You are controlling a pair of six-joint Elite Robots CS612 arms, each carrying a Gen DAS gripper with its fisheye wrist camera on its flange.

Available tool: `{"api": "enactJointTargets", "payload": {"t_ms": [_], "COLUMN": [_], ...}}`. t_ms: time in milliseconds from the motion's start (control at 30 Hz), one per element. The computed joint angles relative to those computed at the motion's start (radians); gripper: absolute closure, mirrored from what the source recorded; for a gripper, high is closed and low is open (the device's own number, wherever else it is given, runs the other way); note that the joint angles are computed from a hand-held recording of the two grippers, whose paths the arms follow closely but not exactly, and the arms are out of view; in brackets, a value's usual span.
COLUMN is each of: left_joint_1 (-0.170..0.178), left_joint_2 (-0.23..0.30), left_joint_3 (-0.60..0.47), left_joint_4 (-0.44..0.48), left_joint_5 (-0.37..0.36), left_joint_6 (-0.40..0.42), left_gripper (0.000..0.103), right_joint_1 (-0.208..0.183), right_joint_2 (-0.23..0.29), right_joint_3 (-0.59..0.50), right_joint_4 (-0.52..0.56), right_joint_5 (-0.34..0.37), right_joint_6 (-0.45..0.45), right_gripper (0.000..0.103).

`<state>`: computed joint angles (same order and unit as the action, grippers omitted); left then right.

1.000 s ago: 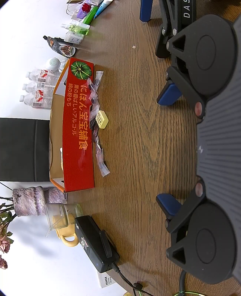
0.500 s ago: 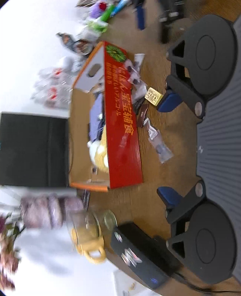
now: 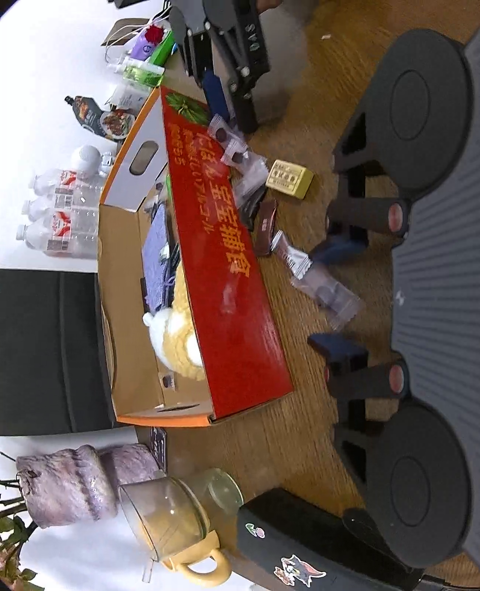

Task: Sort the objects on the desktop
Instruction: 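Grasp a clear wrapped dark candy with the right tool, then carry the candy into the box and open the right tool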

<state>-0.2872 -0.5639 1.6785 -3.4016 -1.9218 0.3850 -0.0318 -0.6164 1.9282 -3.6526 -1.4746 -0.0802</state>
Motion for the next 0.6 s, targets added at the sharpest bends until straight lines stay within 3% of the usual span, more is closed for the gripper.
{"api": "enactJointTargets", "payload": {"t_ms": [100,267,367,600], "left_joint_1": [-0.005,-0.018,-0.019,0.000], "left_joint_2": [-0.012,-0.034,-0.050,-0.110], "left_joint_3": [0.019,0.059,0.090,0.151], "left_joint_4": [0.005,0.001,-0.031,-0.195], "left_joint_5": [0.007,0.036,0.035,-0.054], "left_joint_6": [0.022,0.008,-0.038,-0.200], "left_gripper": [0.082,0.084,0.085,0.085], "right_joint_1": [0.002,0.020,0.038,0.070], "right_joint_2": [-0.004,-0.014,-0.031,-0.085], "right_joint_3": [0.009,0.038,0.065,0.157], "right_joint_4": [-0.004,-0.023,-0.026,-0.185], "right_joint_5": [0.001,-0.037,-0.080,-0.131], "right_joint_6": [0.009,0.037,0.065,0.120], "right_gripper": [0.083,0.085,0.086,0.086]}}
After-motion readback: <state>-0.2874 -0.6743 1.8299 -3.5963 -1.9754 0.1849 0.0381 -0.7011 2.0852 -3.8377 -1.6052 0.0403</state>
